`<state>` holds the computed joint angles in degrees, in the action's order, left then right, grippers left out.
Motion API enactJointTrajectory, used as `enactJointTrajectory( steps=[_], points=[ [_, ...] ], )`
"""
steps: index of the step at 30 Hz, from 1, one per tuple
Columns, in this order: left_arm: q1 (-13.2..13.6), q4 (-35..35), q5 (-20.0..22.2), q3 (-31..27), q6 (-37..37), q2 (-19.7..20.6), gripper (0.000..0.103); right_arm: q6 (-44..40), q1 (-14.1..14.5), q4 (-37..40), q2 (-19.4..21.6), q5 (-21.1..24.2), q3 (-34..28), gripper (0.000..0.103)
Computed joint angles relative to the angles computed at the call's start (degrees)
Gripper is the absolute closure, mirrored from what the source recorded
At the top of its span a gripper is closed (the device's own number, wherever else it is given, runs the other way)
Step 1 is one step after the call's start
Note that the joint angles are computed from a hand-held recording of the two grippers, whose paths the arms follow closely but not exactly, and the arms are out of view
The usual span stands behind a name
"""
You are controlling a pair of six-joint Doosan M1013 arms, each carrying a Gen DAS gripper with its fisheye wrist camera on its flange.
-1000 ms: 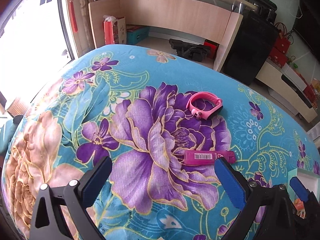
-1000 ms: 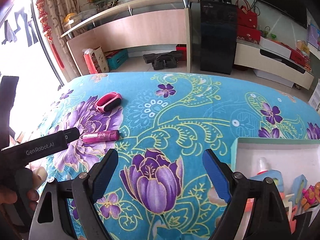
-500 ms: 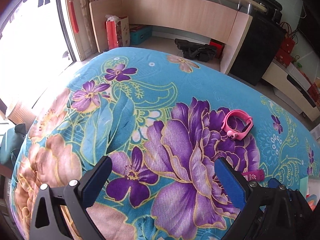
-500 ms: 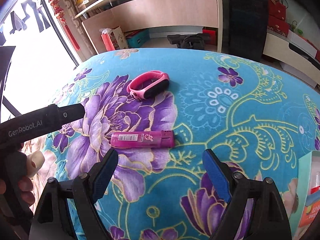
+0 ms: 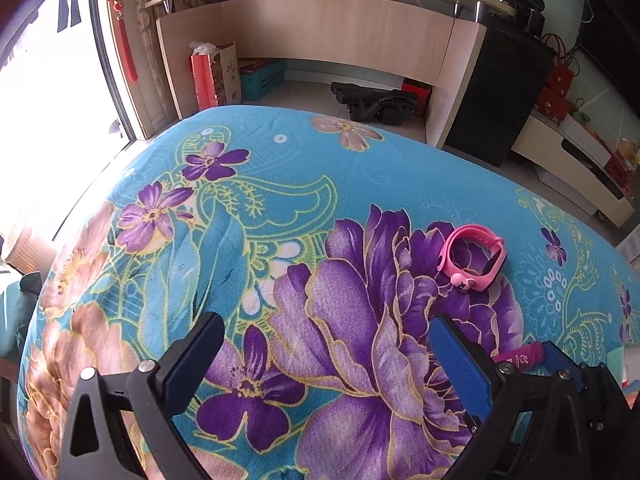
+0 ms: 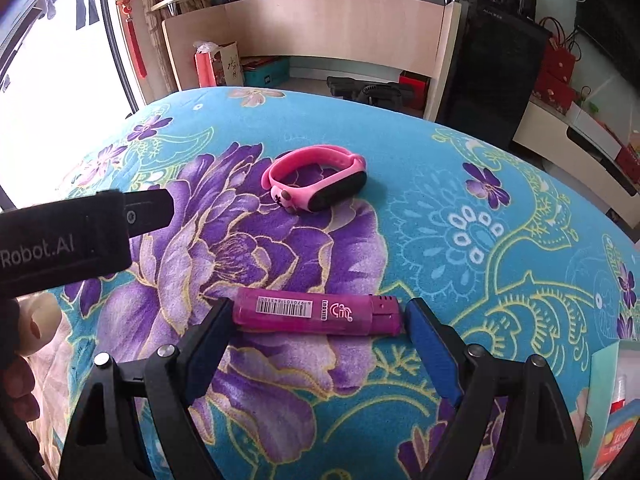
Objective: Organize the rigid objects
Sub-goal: 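Grasp the pink watch band with the left tool while the right tool grasps the pink lighter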
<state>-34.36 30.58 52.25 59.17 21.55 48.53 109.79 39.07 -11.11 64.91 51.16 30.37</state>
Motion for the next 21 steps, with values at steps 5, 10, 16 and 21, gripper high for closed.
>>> enactJointTrajectory(
  steps=[5, 10, 16, 21],
  points=[
    [-0.54, 0.03, 0.40, -3.91, 5.00, 2.14, 0.000, 2.59, -1.15, -1.51, -0.76, -0.65, 1.52, 0.016],
    [-0.86, -1.17, 0.95, -9.70, 11.94, 5.27, 0.000, 5.17, -2.59, -2.75, -1.19, -0.20, 2.28, 0.017],
    [-0.94, -3.40, 3.46, -17.79, 19.92, 9.94, 0.000, 7.00, -3.96, -2.87, -2.15, -0.67, 4.00, 0.017],
    [-0.95, -3.50, 6.72, -23.40, 23.07, 13.31, 0.016, 6.47, -4.49, -2.25, -2.48, -1.25, 4.56, 0.017]
  ],
)
